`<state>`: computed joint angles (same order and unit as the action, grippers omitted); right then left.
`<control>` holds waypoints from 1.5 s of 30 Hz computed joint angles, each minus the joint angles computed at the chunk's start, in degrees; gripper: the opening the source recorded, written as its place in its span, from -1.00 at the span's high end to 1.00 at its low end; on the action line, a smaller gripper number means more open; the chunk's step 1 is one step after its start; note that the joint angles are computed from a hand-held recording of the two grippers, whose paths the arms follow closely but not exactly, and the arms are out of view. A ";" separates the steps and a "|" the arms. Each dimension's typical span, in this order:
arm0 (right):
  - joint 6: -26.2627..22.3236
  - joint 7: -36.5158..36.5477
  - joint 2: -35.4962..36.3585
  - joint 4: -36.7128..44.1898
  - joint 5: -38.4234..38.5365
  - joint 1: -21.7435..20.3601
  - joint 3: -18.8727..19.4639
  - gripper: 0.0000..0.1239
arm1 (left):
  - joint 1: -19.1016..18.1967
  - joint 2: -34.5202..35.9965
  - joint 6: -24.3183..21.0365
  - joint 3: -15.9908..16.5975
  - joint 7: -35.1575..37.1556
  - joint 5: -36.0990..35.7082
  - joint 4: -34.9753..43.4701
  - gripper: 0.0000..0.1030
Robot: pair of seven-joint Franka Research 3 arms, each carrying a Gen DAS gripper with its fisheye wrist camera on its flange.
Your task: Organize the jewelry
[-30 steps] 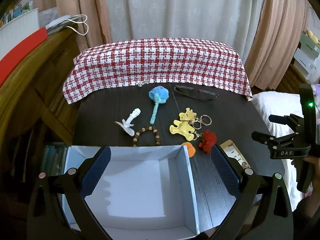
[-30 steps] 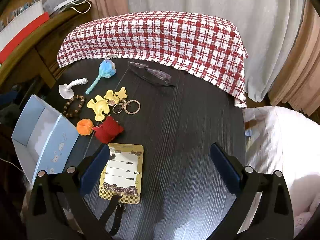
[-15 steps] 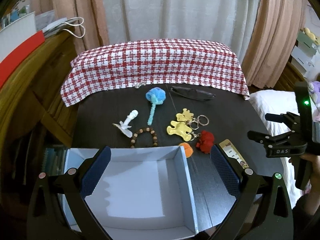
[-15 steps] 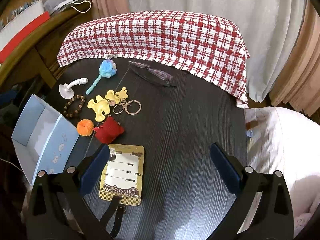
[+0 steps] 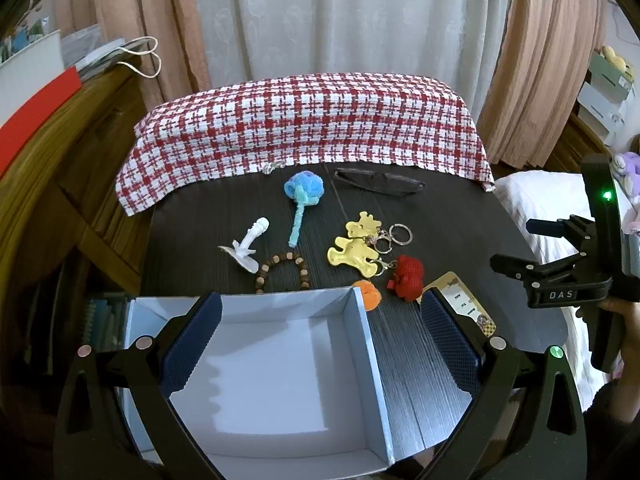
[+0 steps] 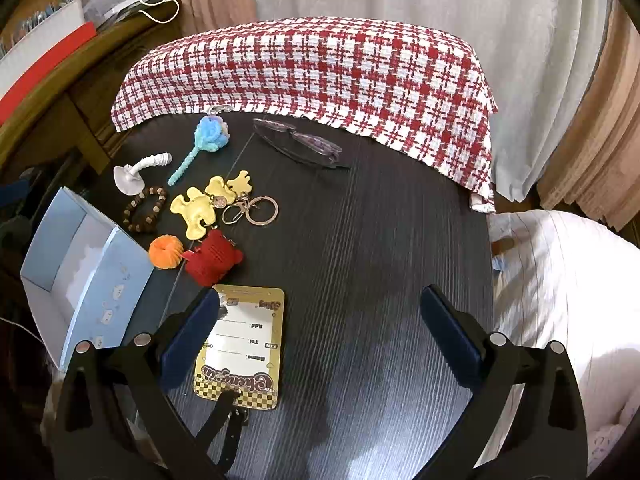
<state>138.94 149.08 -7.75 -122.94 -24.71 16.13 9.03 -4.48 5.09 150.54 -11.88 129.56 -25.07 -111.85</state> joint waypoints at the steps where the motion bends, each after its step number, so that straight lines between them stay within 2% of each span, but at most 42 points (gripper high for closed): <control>1: 0.05 -0.02 -0.03 -0.09 0.13 0.00 -0.04 -0.55 | 0.00 0.02 -0.01 0.00 0.04 0.10 0.02 -0.93; 21: -0.63 0.32 0.51 0.45 -0.22 0.30 -0.12 -0.55 | -0.57 -0.77 -0.06 -0.13 2.81 -1.45 -0.66 -0.93; 45: -0.47 -0.45 1.83 1.12 0.04 0.73 -0.72 -0.55 | -1.14 -0.80 0.66 -0.21 2.75 -0.77 -0.97 -0.93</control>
